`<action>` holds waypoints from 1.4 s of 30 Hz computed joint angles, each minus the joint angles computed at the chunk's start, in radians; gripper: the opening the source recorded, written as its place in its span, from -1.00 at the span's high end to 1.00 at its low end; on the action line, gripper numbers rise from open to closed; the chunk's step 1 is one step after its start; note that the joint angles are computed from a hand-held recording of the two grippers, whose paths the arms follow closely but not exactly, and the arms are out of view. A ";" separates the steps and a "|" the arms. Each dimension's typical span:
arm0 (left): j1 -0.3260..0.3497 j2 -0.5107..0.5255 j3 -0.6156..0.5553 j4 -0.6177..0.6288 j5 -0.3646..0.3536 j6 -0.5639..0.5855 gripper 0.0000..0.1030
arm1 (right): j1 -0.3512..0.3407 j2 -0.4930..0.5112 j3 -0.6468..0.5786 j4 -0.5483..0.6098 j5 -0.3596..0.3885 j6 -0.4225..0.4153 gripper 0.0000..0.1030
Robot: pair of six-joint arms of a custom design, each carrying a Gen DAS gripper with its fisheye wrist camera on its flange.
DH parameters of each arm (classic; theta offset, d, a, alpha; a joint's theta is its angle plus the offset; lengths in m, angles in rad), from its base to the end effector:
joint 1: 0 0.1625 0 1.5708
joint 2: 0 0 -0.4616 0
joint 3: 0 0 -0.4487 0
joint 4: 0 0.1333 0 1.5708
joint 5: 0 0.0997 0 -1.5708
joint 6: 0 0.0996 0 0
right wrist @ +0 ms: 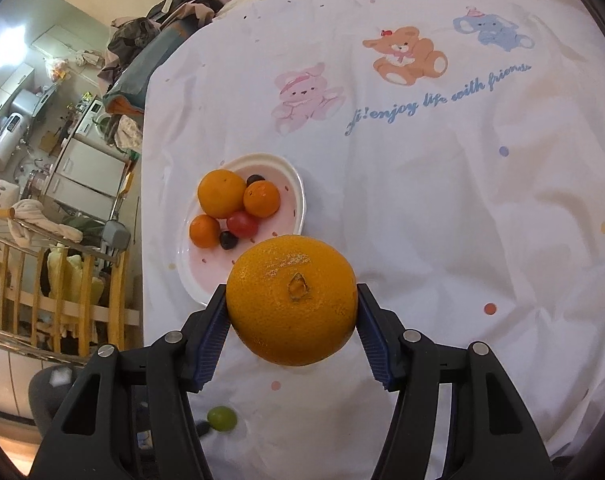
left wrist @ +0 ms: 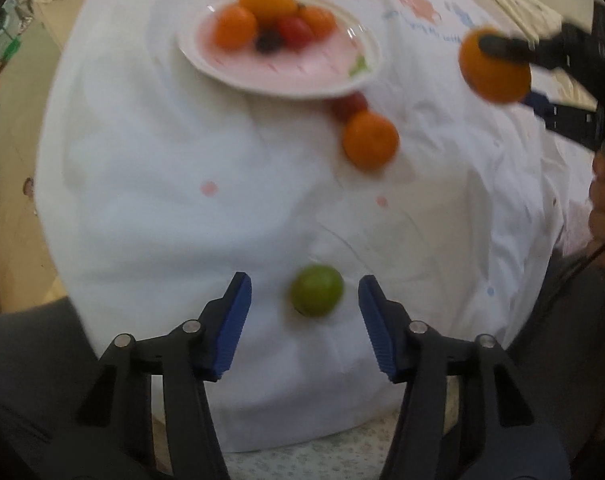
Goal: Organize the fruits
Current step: 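Grasp the green lime with the left gripper while the right lifts the large orange, then carry the green lime with the left gripper while the right carries the large orange over the plate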
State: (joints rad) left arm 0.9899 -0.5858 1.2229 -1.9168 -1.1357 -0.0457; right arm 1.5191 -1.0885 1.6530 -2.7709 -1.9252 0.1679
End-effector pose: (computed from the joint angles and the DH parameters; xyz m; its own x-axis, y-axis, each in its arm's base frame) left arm -0.3007 -0.7774 0.0357 -0.7150 0.5616 -0.4165 0.4935 0.8273 0.2683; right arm 0.0609 -0.7330 0.3154 -0.9060 0.3849 0.1761 0.1957 0.7499 -0.6320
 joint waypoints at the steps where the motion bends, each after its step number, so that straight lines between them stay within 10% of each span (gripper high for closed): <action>1: -0.003 0.002 0.007 0.003 0.002 0.007 0.18 | -0.001 -0.001 0.000 0.001 0.006 0.003 -0.21; 12: -0.025 0.012 0.059 -0.043 0.093 0.077 0.49 | 0.000 -0.003 0.001 -0.011 0.026 0.000 -0.21; 22: -0.020 -0.003 0.008 -0.054 0.036 0.026 0.50 | -0.003 -0.004 0.001 -0.017 0.027 0.014 -0.21; 42: 0.020 0.330 -0.637 0.161 0.082 0.034 0.49 | 0.001 0.093 -0.191 0.016 0.020 -0.102 -0.21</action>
State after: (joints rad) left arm 1.0100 -0.2557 0.5861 -1.7558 -1.0538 -0.0117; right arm 1.5197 -0.9951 1.4619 -2.7545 -1.9048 0.0661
